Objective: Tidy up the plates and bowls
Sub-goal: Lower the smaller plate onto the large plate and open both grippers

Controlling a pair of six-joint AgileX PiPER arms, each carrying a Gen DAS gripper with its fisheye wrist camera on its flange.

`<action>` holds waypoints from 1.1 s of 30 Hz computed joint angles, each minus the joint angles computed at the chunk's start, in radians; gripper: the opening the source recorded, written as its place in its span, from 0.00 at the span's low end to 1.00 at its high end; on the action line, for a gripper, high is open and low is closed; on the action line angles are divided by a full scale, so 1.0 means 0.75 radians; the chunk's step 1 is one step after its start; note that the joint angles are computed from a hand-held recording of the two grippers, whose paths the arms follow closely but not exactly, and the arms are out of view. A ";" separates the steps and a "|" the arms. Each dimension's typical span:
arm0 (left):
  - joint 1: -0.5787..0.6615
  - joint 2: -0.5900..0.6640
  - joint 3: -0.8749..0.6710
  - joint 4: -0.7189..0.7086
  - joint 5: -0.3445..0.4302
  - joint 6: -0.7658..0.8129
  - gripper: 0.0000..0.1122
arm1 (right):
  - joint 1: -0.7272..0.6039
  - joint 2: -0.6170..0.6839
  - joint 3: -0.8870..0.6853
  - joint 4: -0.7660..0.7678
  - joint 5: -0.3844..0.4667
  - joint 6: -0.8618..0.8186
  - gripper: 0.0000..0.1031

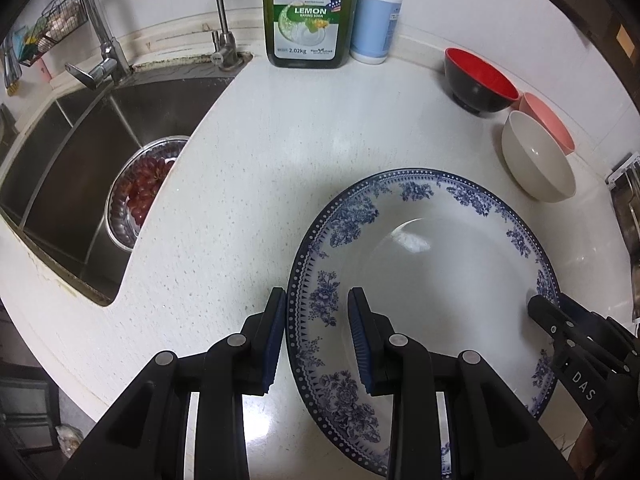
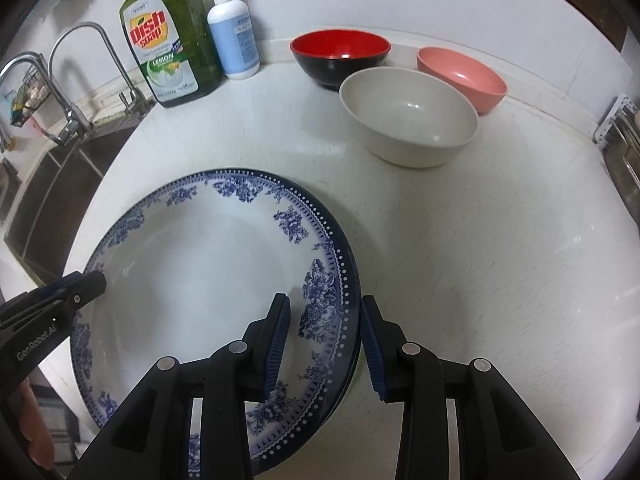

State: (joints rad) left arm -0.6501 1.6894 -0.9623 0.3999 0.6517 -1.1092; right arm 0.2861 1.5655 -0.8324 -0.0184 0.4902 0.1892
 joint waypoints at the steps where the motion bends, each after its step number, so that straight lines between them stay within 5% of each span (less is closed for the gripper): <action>1: 0.000 0.002 0.001 -0.004 -0.002 0.004 0.28 | 0.000 0.006 -0.001 0.001 0.004 -0.005 0.37; 20: 0.017 0.024 -0.001 -0.068 -0.005 0.037 0.28 | 0.005 0.052 -0.033 -0.007 0.042 -0.051 0.38; 33: -0.027 -0.029 -0.028 0.041 0.025 -0.008 0.53 | -0.042 -0.005 -0.035 0.102 0.059 -0.186 0.46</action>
